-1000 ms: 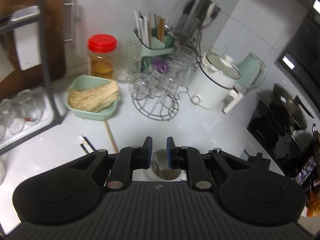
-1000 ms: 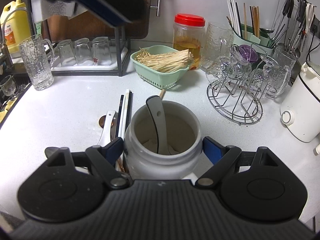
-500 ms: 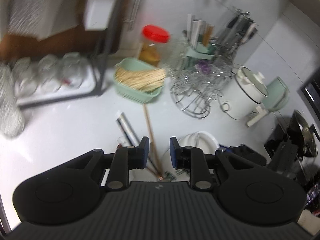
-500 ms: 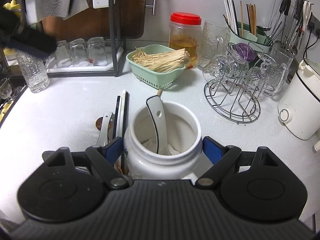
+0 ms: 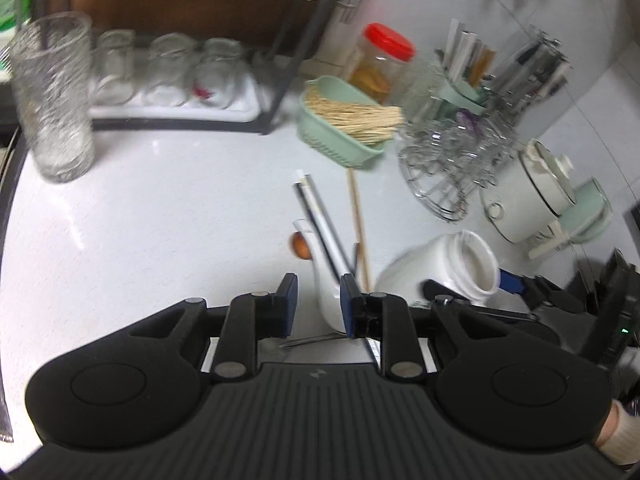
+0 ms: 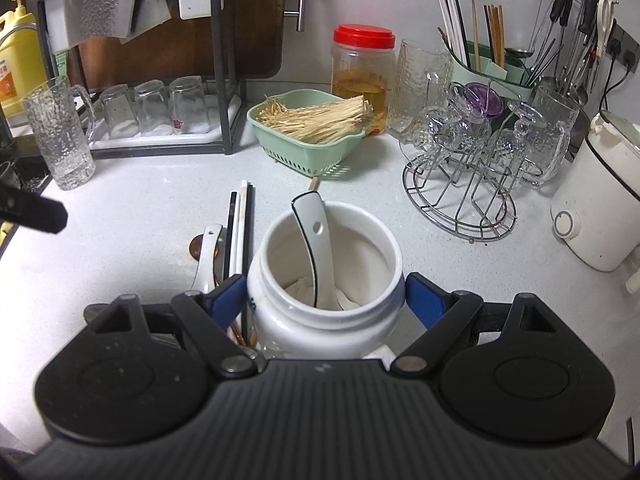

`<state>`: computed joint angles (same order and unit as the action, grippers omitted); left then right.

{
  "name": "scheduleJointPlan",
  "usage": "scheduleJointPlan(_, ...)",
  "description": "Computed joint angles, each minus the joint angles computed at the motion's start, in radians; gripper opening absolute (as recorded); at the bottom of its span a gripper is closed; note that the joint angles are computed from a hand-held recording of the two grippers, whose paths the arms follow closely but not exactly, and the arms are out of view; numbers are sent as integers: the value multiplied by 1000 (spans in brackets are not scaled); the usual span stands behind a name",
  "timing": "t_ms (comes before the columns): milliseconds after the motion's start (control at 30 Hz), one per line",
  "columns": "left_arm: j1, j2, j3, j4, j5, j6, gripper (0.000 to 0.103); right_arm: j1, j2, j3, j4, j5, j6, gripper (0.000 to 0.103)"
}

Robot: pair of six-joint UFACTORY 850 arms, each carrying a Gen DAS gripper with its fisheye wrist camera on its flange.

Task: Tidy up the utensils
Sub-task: 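Move the left gripper down to the metal spoon, then grasp the metal spoon handle with the left gripper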

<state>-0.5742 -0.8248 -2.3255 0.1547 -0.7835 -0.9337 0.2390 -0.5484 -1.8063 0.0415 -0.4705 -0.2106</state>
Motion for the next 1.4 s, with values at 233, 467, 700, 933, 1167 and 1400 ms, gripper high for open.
scheduleJointPlan(233, 45, 89, 222, -98, 111, -92, 42, -3, 1, 1, 21, -3, -28, 88)
scheduleJointPlan(467, 61, 124, 346, -210, 175, -97, 42, -1, 7, 14, 18, 9, -25, 88)
scheduleJointPlan(700, 69, 98, 340, -303, 179, -16, 41, 1, 17, 27, 5, 15, -5, 88)
scheduleJointPlan(933, 67, 50, 276, -330, 122, 17, 37, 4, 15, 23, -21, 12, 35, 88)
scheduleJointPlan(1167, 63, 35, 251, -306, 103, 16, 25, 3, 23, 40, -15, 33, 26, 88)
scheduleJointPlan(1400, 56, 13, 217, -267, 79, -28, 8, 1, 27, 47, -2, 39, 6, 88)
